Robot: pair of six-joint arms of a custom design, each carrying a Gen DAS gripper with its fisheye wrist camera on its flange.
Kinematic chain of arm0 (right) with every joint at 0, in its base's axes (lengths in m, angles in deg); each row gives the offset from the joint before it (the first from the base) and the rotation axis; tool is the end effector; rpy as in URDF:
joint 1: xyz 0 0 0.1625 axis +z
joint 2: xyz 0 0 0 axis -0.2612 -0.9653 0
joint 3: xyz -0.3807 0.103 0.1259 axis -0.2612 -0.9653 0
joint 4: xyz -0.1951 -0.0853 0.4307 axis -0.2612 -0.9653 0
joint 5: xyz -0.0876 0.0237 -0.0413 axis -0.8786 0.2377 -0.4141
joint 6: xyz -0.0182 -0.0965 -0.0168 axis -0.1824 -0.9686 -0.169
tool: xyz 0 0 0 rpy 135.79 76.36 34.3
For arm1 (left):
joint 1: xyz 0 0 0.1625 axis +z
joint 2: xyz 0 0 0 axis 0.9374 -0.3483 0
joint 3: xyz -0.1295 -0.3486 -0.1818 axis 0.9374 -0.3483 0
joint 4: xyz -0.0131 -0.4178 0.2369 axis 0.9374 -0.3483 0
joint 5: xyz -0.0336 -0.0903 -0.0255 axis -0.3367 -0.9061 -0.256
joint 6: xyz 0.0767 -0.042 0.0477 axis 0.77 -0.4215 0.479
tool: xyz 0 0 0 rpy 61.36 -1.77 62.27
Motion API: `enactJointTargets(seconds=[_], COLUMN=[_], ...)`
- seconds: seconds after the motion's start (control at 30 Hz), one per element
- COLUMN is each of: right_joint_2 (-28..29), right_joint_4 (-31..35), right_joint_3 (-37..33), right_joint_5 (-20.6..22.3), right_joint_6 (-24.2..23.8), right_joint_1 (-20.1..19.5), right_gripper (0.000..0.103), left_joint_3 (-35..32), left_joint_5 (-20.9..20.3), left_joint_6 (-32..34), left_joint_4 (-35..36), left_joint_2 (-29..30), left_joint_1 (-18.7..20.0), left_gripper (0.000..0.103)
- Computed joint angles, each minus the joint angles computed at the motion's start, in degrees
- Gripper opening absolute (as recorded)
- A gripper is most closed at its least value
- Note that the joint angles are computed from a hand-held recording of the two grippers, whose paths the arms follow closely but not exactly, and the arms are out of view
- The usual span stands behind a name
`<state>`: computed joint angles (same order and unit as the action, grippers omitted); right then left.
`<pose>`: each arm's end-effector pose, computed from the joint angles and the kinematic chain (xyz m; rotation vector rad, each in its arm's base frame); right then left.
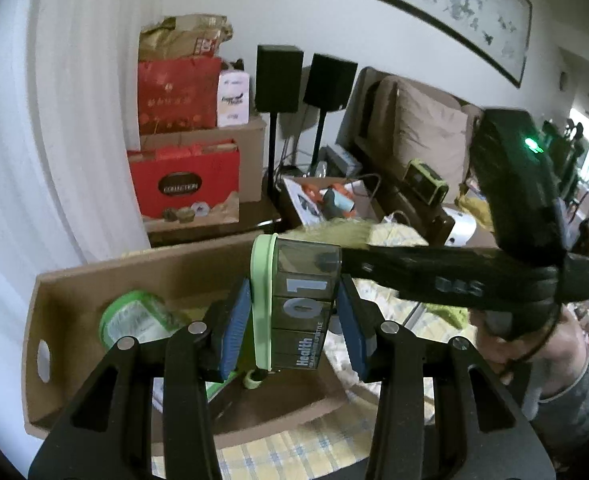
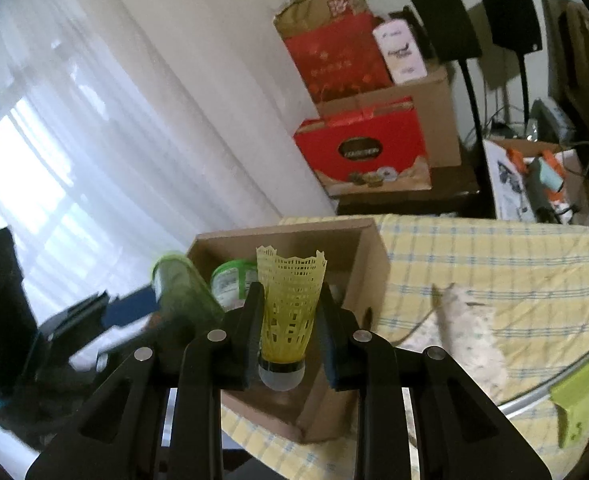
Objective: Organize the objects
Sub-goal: 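Carry the device into the box with the left tool while the right tool lowers the shuttlecock there, then open both tools to release the device and shuttlecock in the box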
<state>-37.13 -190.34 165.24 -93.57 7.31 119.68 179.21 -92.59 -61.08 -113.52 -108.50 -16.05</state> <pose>0.2592 -0.5659 0.0892 0.4245 -2.7471 0.9686 -0.1761 -0.5393 0.2456 0.9918 2.4835 -0.7775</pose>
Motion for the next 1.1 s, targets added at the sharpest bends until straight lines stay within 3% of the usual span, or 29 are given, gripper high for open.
enactJointTargets(seconds=[0.17, 0.33, 0.5, 1.1], right_joint_2=[3.8, 5.6, 4.3, 1.1], right_joint_4=[2.8, 5.3, 4.3, 5.5], right_joint_3=[-3.4, -5.5, -4.2, -1.6], right_joint_5=[-1.3, -0.4, 1.3, -0.7], right_joint_6=[-0.3, 0.4, 0.4, 0.8], right_joint_1=[-0.5, -1.9, -2.8, -2.0], right_gripper=[0.025, 0.035, 0.037, 0.042], left_joint_3=[0.4, 0.4, 1.1, 1.5], left_joint_5=[3.4, 3.5, 4.2, 8.7], left_joint_6=[-1.5, -2.1, -2.3, -1.9], left_joint_4=[2.2, 4.0, 5.4, 8.2], left_joint_2=[0.7, 1.0, 1.1, 3.9], left_joint_1=[0.4, 1.4, 1.9, 2.0], left_gripper=[0.04, 0.04, 0.04, 0.04])
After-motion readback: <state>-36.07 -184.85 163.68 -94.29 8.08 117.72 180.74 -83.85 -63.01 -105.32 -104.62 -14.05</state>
